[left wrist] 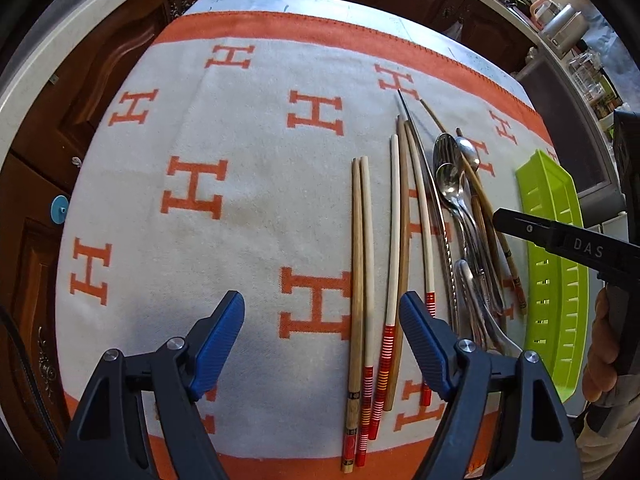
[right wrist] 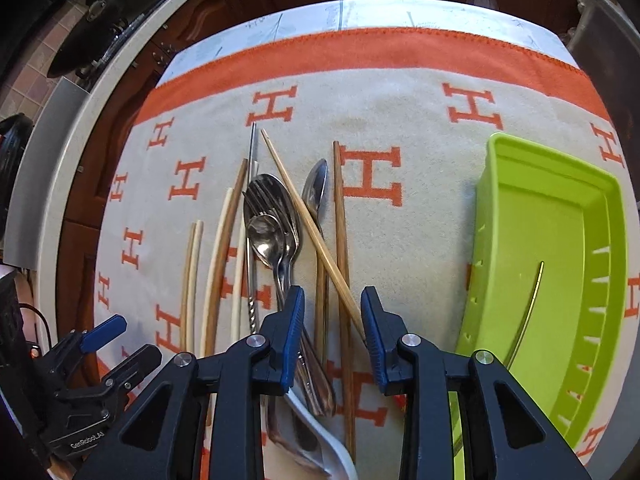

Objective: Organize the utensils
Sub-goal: 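Lower the right tool onto a plain wooden chopstick and close it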

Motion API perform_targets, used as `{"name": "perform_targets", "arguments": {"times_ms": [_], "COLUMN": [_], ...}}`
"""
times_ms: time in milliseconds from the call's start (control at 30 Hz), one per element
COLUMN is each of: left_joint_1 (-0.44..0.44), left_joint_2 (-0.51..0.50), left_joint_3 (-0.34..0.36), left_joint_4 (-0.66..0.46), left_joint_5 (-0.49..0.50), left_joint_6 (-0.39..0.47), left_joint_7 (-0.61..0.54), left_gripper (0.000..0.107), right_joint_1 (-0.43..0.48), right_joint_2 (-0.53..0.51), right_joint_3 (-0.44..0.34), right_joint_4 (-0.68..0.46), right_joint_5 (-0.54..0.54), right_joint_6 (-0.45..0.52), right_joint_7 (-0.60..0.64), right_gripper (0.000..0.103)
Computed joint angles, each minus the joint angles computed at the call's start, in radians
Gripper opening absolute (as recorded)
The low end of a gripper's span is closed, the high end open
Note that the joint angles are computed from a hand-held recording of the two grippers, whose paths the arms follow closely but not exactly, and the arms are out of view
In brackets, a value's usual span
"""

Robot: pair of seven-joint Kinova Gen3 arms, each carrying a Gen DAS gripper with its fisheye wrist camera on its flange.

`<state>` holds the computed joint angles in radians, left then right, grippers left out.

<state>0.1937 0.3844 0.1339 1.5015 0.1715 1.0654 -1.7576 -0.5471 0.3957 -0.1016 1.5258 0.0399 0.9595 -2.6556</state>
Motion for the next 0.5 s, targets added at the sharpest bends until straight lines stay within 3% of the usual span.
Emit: {"name": "perform_targets", "arguments": {"times_ms": [167,500], "left_joint_1": [-0.003,-0.012], "left_joint_2": [0.029,0.051], "left_joint_3": [0.003,0.003], "left_joint_4": [-0.007,-0.017], "left_joint_5": [0.014,0.025], "left_joint_6": [0.002,0.012], "left_joint_7": [0.002,0.002], "left_gripper": [0.077,0.076], "right_joint_1": [0.003,-0.019], "right_joint_2": [0.045,-0.002], "right_joint_3": [0.001,0.009], "right_joint_4": [-0.018,0.062], "right_joint_5": [-0.012,0.004], "right_joint_6": [0.024,-0.064], "right_joint_7": [0.012,-0.057], "right_gripper": [0.015,0.008]}}
